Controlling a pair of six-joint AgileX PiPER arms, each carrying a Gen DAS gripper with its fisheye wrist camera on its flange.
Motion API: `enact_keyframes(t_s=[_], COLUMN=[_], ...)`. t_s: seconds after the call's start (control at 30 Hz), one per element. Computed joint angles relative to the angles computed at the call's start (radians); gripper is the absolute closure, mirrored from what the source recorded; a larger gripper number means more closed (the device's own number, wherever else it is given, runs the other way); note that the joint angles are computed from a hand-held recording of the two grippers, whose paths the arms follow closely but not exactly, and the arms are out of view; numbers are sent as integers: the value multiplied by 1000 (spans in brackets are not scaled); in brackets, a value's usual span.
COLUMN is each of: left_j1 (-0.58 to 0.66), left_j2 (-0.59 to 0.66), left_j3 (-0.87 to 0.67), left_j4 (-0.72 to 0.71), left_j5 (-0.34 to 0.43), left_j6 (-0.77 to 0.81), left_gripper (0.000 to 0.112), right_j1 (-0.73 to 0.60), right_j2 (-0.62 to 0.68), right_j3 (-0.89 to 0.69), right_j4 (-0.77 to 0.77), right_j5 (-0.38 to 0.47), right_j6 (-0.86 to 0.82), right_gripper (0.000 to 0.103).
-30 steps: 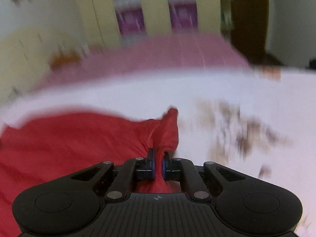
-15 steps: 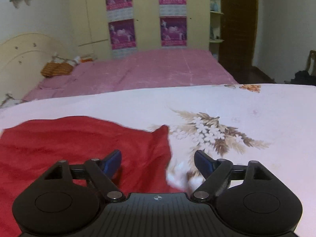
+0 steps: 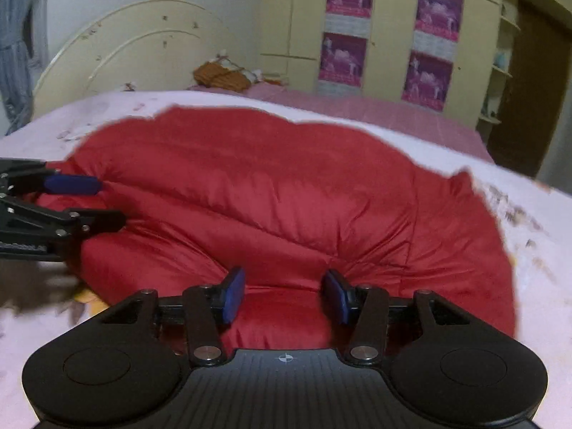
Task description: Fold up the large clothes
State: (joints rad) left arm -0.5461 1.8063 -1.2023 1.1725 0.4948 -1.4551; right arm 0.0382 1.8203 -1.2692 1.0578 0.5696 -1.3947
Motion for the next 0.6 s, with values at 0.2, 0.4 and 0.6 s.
enact_keyframes(t_s=[0.2,0.4,0.6], left_j1=[-33,25,-40], left_j2=[-121,-264,-372], left_j3=[52,264,320], left_j4=[7,-103,-76], left_j5=[111,171,262], left_j6=[-67,-139,-358], left_gripper=[50,34,39], right_j1=[-24,-259,-377], right_j2=[-89,-113,-102], right_j3=[27,21,7], right_j4=[-26,-86,-92], right_j5=[-13,144,222], right_j6=[119,351,466], right_gripper=[54,54,54])
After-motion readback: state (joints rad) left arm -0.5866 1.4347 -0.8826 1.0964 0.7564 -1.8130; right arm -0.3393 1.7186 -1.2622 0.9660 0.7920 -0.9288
